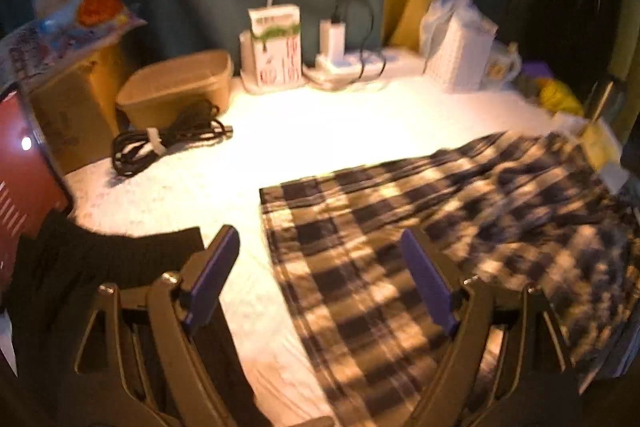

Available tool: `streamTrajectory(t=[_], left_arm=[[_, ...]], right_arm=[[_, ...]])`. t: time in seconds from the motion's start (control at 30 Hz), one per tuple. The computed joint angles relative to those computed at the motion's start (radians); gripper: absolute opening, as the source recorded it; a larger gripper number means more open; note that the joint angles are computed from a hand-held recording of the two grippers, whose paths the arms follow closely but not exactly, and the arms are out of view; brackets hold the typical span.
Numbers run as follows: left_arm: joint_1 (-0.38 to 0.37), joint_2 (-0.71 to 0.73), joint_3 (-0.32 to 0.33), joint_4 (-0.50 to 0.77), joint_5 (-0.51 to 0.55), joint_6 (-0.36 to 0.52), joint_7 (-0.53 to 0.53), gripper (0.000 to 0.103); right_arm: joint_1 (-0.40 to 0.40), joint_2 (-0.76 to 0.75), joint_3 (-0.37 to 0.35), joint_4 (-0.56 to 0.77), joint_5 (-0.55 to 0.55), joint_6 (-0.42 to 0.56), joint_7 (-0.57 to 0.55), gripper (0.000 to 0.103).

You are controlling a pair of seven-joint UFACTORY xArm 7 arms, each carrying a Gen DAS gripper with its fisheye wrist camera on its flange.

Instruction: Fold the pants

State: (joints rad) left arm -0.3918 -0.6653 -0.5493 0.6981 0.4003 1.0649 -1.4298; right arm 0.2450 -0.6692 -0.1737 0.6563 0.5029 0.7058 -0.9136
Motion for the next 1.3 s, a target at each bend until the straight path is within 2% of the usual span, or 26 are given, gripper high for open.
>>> streamTrajectory(t=[0.1, 0.27, 0.37, 0.53, 0.57, 0.63, 0.73, 0.8, 0.9, 1.0, 1.03, 1.07, 1.1, 1.13, 1.2, 1.23, 1.3], left_arm=[[-0.014, 0.006, 0.101, -0.074, -0.04, -0.125, 0.064, 0.084], [-0.004, 0.049, 0.171, -0.119, -0.108, -0.248, 0.157, 0.084], [0.004, 0.072, 0.176, -0.13, -0.132, -0.297, 0.189, 0.084], [0.042, 0.118, 0.114, -0.1, -0.063, -0.279, 0.183, 0.083], [0.046, 0.132, 0.108, -0.086, -0.047, -0.268, 0.189, 0.083], [0.042, 0.142, 0.103, -0.081, -0.024, -0.264, 0.192, 0.074], [0.035, 0.136, 0.106, -0.087, -0.013, -0.27, 0.18, 0.07], [0.037, 0.133, 0.108, -0.09, -0.007, -0.272, 0.172, 0.067], [0.039, 0.139, 0.108, -0.086, 0.002, -0.281, 0.165, 0.058], [0.041, 0.148, 0.107, -0.08, 0.012, -0.287, 0.158, 0.054], [0.041, 0.147, 0.11, -0.081, 0.014, -0.294, 0.158, 0.05], [0.041, 0.144, 0.114, -0.085, 0.016, -0.304, 0.157, 0.046], [0.045, 0.145, 0.114, -0.085, 0.017, -0.309, 0.152, 0.036], [0.047, 0.141, 0.116, -0.087, 0.016, -0.31, 0.148, 0.028], [0.047, 0.117, 0.132, -0.107, -0.003, -0.338, 0.131, 0.019], [0.051, 0.097, 0.136, -0.124, -0.007, -0.365, 0.116, 0.017], [0.064, 0.085, 0.124, -0.128, -0.005, -0.367, 0.109, 0.015]], right_arm=[[0.006, 0.133, 0.012, 0.087, -0.003, -0.013, 0.011, 0.065], [-0.028, 0.322, 0.047, 0.238, 0.018, 0.083, 0.077, 0.065], [-0.053, 0.366, 0.091, 0.268, 0.007, 0.108, 0.078, 0.065], [-0.08, 0.39, 0.154, 0.251, -0.09, 0.123, 0.088, 0.064], [-0.083, 0.382, 0.155, 0.243, -0.096, 0.124, 0.09, 0.062], [-0.089, 0.351, 0.141, 0.237, -0.08, 0.142, 0.094, 0.061], [-0.099, 0.309, 0.097, 0.246, -0.022, 0.19, 0.082, 0.061], [-0.112, 0.306, 0.084, 0.259, -0.024, 0.235, 0.08, 0.061], [-0.12, 0.322, 0.108, 0.247, -0.049, 0.248, 0.101, 0.061], [-0.108, 0.383, 0.125, 0.257, -0.026, 0.259, 0.118, 0.061], [-0.106, 0.404, 0.13, 0.263, -0.015, 0.253, 0.12, 0.058], [-0.103, 0.413, 0.13, 0.264, 0.002, 0.245, 0.103, 0.033], [-0.103, 0.415, 0.137, 0.26, 0.013, 0.215, 0.096, 0.014], [-0.105, 0.407, 0.142, 0.25, 0.022, 0.176, 0.102, 0.005], [-0.095, 0.381, 0.133, 0.248, 0.056, 0.145, 0.054, 0.005], [-0.093, 0.369, 0.128, 0.256, 0.059, 0.149, 0.036, 0.005], [-0.098, 0.356, 0.117, 0.265, 0.059, 0.126, 0.013, 0.005]])
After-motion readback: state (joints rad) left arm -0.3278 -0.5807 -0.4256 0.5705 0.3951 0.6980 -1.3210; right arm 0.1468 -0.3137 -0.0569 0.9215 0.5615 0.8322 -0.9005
